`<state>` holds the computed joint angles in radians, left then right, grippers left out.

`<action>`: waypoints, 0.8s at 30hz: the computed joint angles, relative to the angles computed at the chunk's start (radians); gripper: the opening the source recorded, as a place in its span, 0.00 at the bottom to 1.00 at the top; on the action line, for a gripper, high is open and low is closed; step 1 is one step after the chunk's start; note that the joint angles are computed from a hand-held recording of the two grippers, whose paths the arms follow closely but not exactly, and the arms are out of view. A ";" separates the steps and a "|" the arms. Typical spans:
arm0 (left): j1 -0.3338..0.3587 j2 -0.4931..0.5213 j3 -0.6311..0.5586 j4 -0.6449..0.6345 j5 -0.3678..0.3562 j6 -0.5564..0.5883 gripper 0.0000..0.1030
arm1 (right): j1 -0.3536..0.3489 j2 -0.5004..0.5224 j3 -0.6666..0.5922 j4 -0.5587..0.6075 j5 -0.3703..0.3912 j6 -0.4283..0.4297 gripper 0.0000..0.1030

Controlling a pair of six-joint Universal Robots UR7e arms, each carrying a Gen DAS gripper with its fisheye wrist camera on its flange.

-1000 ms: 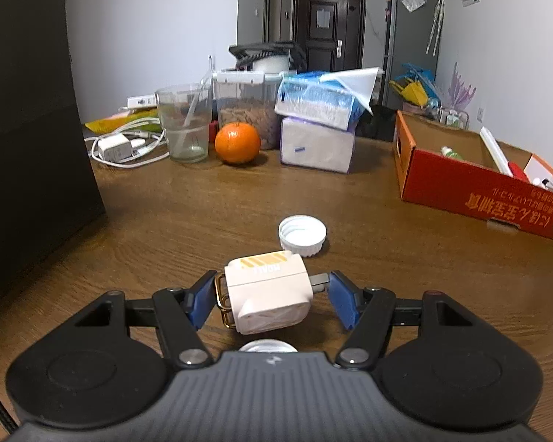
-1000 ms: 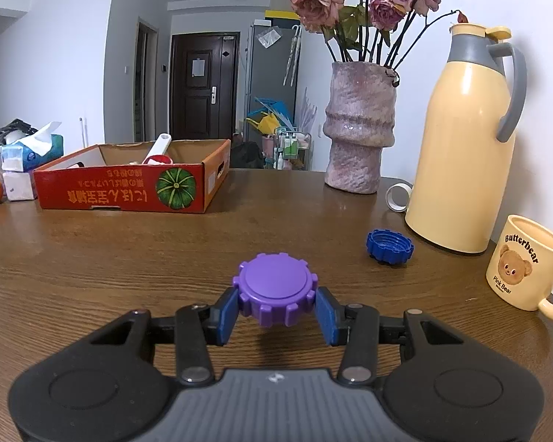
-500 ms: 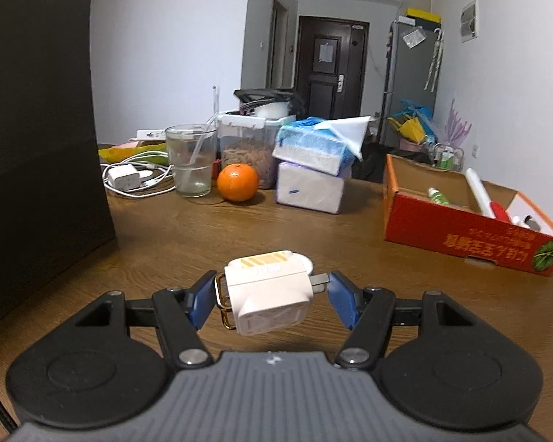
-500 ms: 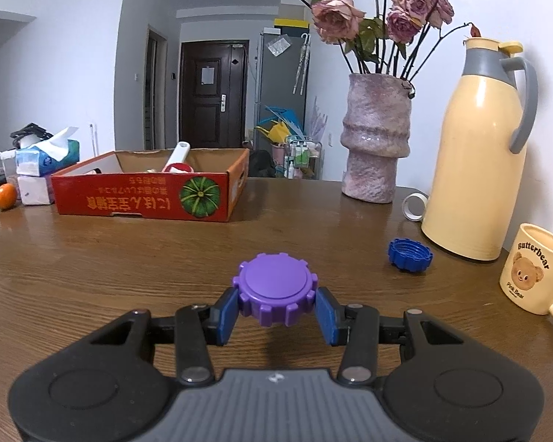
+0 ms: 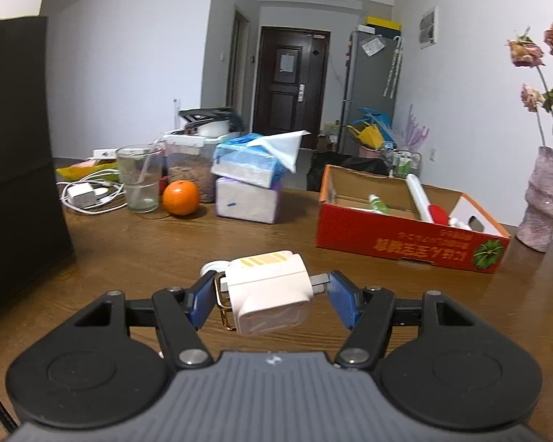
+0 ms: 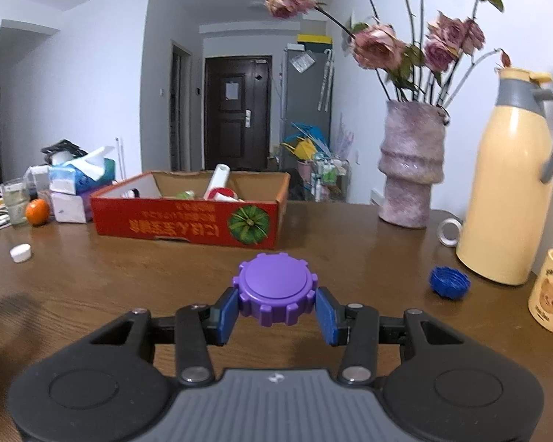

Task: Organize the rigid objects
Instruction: 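Carry the plug adapter and purple cap over the red box with both tools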

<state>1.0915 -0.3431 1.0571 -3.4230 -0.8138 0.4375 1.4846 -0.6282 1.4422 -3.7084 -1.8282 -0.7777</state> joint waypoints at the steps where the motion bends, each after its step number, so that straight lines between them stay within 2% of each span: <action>1: -0.003 0.003 -0.002 0.002 -0.005 0.001 0.64 | 0.004 0.002 -0.004 0.004 0.004 -0.001 0.43; 16: -0.033 0.044 -0.067 0.036 -0.056 0.006 0.64 | 0.051 0.053 -0.093 0.063 0.058 -0.005 0.43; 24: -0.030 0.099 -0.171 0.085 -0.060 -0.001 0.64 | 0.060 0.094 -0.170 0.094 0.066 0.018 0.43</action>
<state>1.0614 -0.2437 0.8858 -3.3376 -0.8734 0.4370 1.5447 -0.5346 1.2718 -3.6146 -1.7626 -0.7593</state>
